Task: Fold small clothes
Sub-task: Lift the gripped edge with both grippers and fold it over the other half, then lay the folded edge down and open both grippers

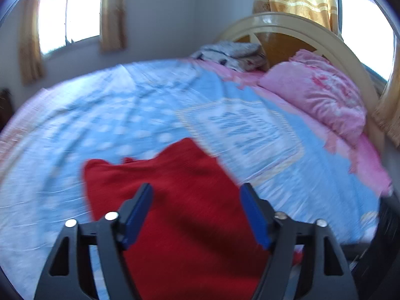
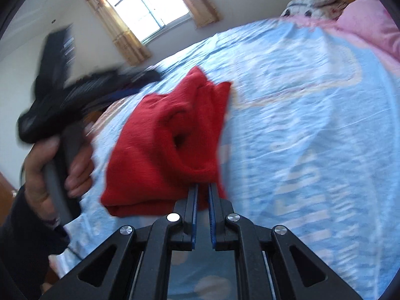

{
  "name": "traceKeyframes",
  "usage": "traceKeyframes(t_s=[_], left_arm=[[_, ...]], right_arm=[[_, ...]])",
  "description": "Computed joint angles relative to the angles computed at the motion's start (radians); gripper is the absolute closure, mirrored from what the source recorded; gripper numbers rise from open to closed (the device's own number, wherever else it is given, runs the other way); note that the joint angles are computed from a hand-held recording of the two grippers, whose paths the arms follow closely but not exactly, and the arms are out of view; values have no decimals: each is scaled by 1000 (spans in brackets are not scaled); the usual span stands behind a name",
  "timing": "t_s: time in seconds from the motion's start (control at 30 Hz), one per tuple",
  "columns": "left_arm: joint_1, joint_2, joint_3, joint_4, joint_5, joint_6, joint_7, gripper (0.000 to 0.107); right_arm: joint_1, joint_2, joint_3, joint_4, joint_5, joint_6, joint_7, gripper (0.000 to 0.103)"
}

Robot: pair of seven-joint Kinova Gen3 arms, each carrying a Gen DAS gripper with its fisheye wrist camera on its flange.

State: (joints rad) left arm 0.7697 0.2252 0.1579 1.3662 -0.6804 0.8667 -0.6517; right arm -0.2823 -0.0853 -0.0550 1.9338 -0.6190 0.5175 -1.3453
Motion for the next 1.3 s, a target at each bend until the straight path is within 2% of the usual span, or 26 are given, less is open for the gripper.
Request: traceKeyframes(t_s=[0.1,0.17,0.2,0.23,0.3,0.33,0.37,0.4,0.43,0.47,0.5,0.53,0.63,0.7,0.77,0.9,0.97,1.0,1.03,1.1,1.13,1.2,1.3], left_arm=[[135,-71,-112,139,-105,0,122,25],[212,-106,-177,219,-150,2,203,18],[225,-115,-183,255,-172,0,244,16],[219,-117,-175,281,-182,-7,275,16],[153,-114,-113,303,-169,-19,292,16],[130,-116,-91,312,-172,-27,307,16],[109,-121,-71,323,-177,-41,326,16],[102,-122,-69,325,-175,-50,330,16],[95,-123,-62,326,-176,-52,330,16],[101,-124,-66,329,-176,-56,327,14],[89,-124,-55,331,-174,-62,321,13],[82,-128,-45,340,-174,-69,323,12],[73,-143,-50,365,-142,-119,292,7],[55,-149,-39,376,-126,-140,276,7],[38,-140,-30,365,-94,-142,242,6],[60,-144,-58,373,-87,-156,250,4],[54,-150,-57,385,-86,-170,263,4],[40,-152,-47,389,-83,-174,266,4],[42,-155,-55,393,-74,-180,262,4],[25,-157,-47,396,-53,-195,252,4],[25,-160,-52,401,-45,-202,247,4],[25,-162,-53,404,-43,-207,248,4],[19,-163,-40,408,-58,-206,266,4]], right_arm=[[13,-58,-49,38,122,-116,-122,91],[-65,-81,-20,36,188,-176,-175,70],[-111,-81,6,25,197,-185,-180,42],[-158,-76,32,2,222,-182,-201,30],[-232,-25,69,-85,302,-132,-257,31],[-241,8,68,-131,343,-95,-288,33],[-268,55,84,-178,384,-72,-329,38],[-294,93,104,-224,424,-34,-369,59],[-303,133,113,-269,463,7,-410,73],[-292,173,111,-312,493,48,-451,76],[-268,195,90,-339,512,83,-477,83],[-240,207,63,-352,544,103,-508,85],[-159,191,-28,-324,650,113,-579,90],[-119,191,-71,-304,688,109,-607,90],[-118,195,-86,-306,759,133,-663,93],[26,208,-255,-343,810,187,-678,94],[70,218,-309,-371,816,196,-666,94],[73,216,-317,-378,824,191,-670,90],[59,211,-308,-381,846,181,-687,77],[55,196,-302,-393,842,130,-672,60],[68,200,-313,-410,816,123,-642,60],[38,237,-297,-491,770,157,-562,60],[-97,339,-209,-630,822,260,-513,60]])
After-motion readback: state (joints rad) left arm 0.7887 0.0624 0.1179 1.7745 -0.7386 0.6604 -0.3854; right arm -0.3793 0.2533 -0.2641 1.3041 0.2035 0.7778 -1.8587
